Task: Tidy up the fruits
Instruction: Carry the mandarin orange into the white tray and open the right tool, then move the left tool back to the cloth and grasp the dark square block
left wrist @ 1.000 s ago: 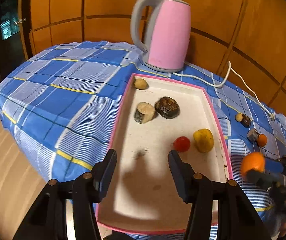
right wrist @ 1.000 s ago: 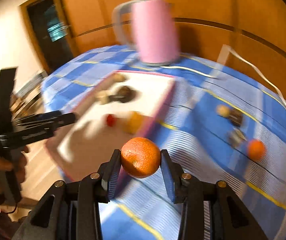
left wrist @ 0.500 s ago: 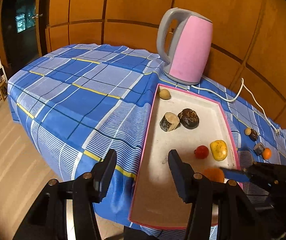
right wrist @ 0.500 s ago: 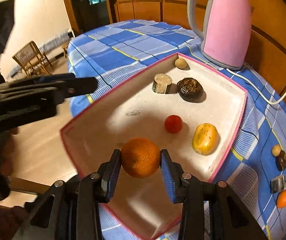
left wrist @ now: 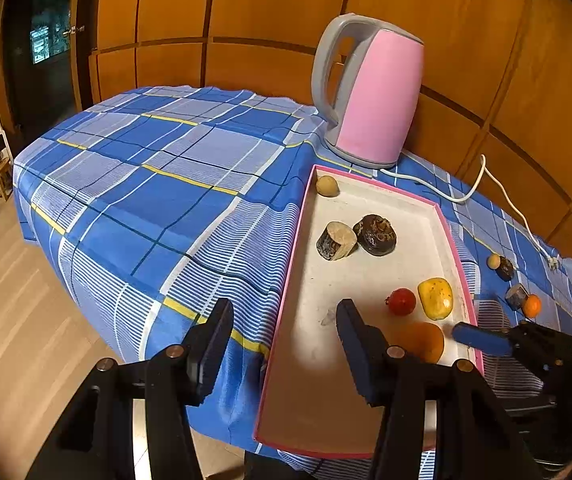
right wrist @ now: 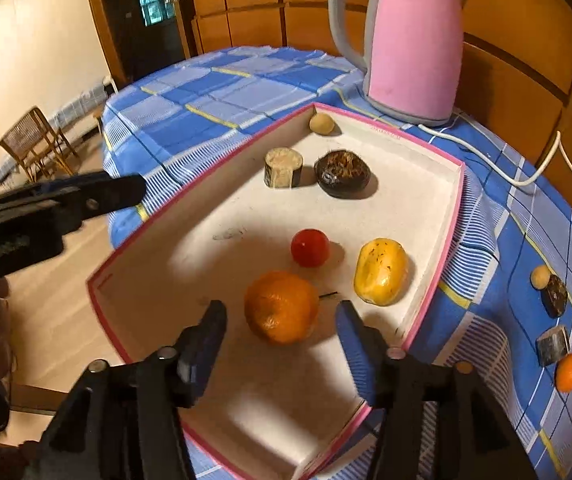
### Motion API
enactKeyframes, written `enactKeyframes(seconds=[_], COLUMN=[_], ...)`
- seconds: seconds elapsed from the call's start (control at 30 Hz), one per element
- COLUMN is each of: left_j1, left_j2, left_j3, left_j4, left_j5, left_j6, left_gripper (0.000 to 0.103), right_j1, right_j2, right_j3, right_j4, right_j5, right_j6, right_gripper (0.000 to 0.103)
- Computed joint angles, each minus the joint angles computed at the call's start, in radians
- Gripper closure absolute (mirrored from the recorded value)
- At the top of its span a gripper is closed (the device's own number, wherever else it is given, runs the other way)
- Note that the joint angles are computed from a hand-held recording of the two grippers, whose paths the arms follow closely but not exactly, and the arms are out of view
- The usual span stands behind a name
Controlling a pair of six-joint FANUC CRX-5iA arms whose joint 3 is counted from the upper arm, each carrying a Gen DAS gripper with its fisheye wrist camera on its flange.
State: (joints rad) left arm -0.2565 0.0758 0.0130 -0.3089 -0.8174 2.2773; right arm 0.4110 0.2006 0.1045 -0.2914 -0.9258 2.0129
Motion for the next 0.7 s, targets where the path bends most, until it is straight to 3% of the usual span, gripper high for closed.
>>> enactKeyframes(seconds=[0.37,0.7], left_j1=[-0.025,-0.057], left_j2=[0.007,0.024], left_j3=[0.023,0.059], left_j4=[-0.021,-0.011], left_j5=[-0.008,0.003], left_j6=[-0.003,-0.064], left_gripper=[0.049,0.049], right_j1=[-0.046,-0.103], right_j2=[-0.103,-0.146], right_j3=[-0.064,-0.132], right_j4=[-0.027,0.117], right_j5=[0.064,0.138], right_j6=[-0.028,-0.257], right_gripper=[0.045,0.045])
